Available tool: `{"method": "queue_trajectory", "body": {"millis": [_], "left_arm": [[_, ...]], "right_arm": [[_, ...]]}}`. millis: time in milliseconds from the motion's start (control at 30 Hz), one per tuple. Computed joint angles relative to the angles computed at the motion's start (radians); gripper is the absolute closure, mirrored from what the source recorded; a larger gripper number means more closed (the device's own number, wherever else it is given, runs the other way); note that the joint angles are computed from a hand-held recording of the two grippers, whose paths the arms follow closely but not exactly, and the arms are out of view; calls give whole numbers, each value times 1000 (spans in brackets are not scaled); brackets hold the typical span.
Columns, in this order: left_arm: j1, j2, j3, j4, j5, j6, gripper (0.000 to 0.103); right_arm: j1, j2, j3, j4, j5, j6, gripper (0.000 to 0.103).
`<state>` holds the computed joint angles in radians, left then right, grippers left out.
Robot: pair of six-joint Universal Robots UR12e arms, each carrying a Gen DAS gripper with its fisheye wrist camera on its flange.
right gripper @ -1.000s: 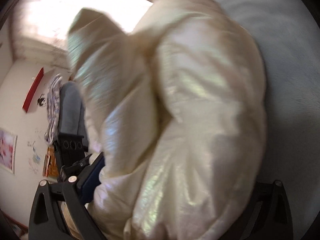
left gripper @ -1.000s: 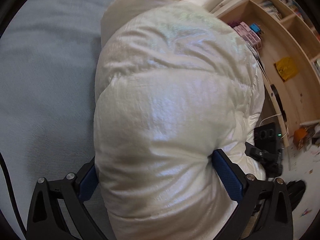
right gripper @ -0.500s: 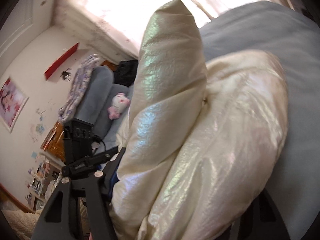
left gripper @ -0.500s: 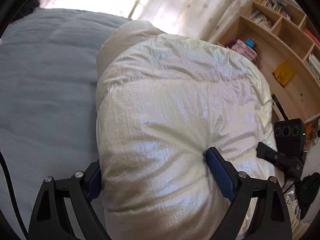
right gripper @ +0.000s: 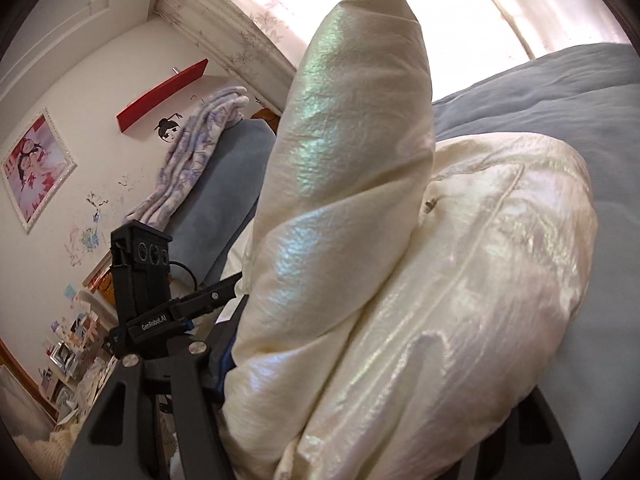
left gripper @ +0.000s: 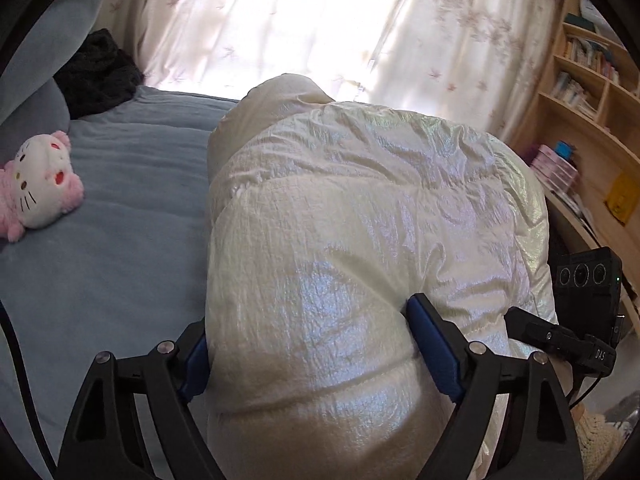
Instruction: Fold large clothes
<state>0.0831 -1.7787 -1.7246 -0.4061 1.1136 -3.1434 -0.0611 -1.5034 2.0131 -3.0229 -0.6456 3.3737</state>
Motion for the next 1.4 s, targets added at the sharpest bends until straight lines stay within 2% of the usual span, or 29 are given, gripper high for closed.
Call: {"method": "queue_trajectory", "body": {"millis": [67,200,233,267,333,433,567,733,867,933,1033,1133,1233,1400], "left_arm": [[41,-46,30,0,-11,19,19],[63,-149,104,15,24,-12,20],[76,-160,98,22,17,-24,20],[92,-162,89,29,1,-29,18],[115,-169,71,56,-26,-34,15],[128,-155,40,71,-26,-10,14],[127,-127,22,53,37,34,14],[118,-52,-32,14,127,49,14],[93,15,-66,-39,169,65,14],[75,48,-84,-48,190,68,14],[40,117,-117,-70,224,65,14],[5,185,-142,-90,244,59,14],[-30,254,-168,-100,261,32,14],[-100,346,-203,-125,335,-27,13]], "right_arm": [[45,85,-57,-60,-22,50,39],[101,210,-142,-104,-74,89,39],[114,238,-160,-99,-90,98,38],[122,256,-169,-99,-98,110,37],[138,278,-175,-100,-109,122,25],[147,270,-159,-87,-142,95,20],[153,228,-151,32,-197,60,18],[144,129,-112,183,-262,20,18],[138,57,-76,236,-344,-8,18],[153,21,-72,295,-409,-18,18],[171,-35,-65,354,-462,-12,18],[162,-112,-34,432,-495,-16,16],[175,-180,-26,504,-544,-14,15],[174,-320,17,578,-592,-11,15]]}}
